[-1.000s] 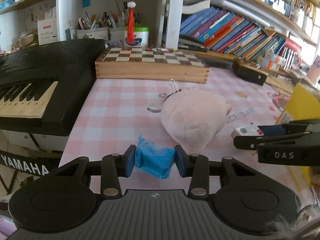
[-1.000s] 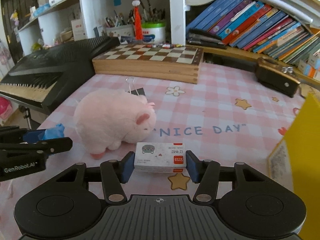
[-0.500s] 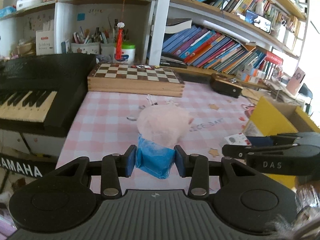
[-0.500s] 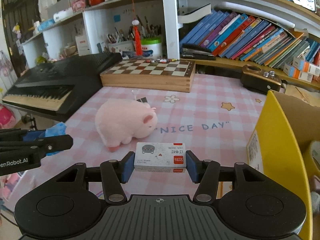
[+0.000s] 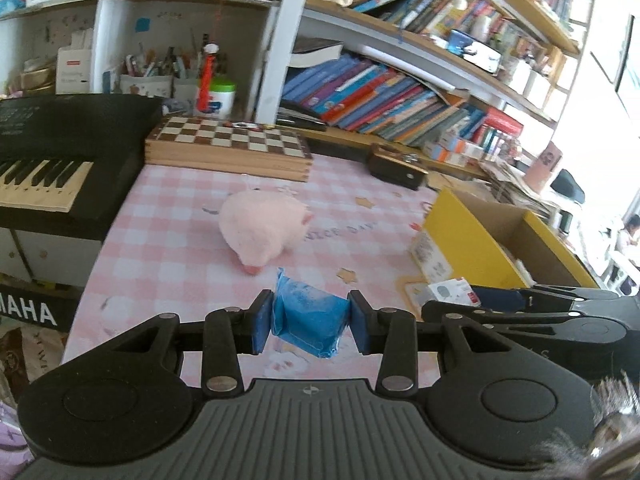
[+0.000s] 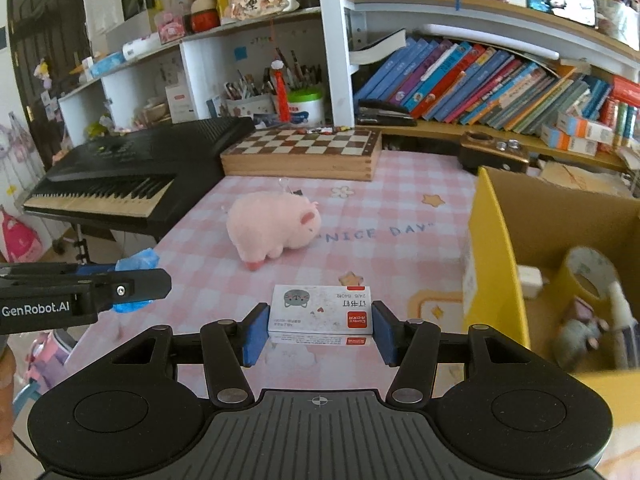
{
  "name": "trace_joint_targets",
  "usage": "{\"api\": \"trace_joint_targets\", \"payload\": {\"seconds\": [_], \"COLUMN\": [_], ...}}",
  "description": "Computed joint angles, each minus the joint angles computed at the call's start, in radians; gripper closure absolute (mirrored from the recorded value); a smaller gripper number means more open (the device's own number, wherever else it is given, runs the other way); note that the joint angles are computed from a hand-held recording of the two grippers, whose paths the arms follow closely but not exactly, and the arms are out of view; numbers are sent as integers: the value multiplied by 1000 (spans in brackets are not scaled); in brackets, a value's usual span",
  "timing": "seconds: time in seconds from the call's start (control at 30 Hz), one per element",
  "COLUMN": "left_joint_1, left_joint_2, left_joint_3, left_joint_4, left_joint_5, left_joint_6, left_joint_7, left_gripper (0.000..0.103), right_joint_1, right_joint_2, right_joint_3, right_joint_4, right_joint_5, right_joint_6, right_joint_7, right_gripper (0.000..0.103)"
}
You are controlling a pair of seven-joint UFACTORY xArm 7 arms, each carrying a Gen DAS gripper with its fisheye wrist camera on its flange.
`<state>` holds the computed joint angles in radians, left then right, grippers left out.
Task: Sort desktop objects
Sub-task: 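Carry the blue item and white-red box with both tools over the yellow box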
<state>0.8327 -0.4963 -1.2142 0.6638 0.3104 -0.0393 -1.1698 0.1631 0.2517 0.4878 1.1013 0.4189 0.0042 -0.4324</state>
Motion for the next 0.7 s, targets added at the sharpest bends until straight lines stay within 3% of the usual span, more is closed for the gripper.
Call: {"api": "trace_joint_targets", "payload": {"seconds": [0.13,0.23,0.5,0.6,0.7], "left_joint_1": [-91,-143,-303,-352,-392], "left_joint_2": [-1,-1,-17,-27,-44], "left_joint_3": [40,57,122,140,152], "left_joint_4": [-13,-24,-51,-60,-68], "left_joint_5": [-1,1,20,28,34], "left_joint_6": [12,23,53,63,73], "left_joint_7": [9,3,-27,-44,-68], "left_gripper": [66,66,66,66,66], "right_joint_1": [-67,-74,-2,38,52], "right_joint_2": [-79,-138,-287,-337,-388], "right_joint_3": [68,79,14,-23,-40], "right_joint_4": [-87,-139,-271,-323,-381], "right_joint_5": [103,210,445,472,423], "right_joint_6": [-4,4,24,24,19], "right_joint_7": [-60,-125,-247,-240,-156], "right_gripper": [49,49,49,49,49]}}
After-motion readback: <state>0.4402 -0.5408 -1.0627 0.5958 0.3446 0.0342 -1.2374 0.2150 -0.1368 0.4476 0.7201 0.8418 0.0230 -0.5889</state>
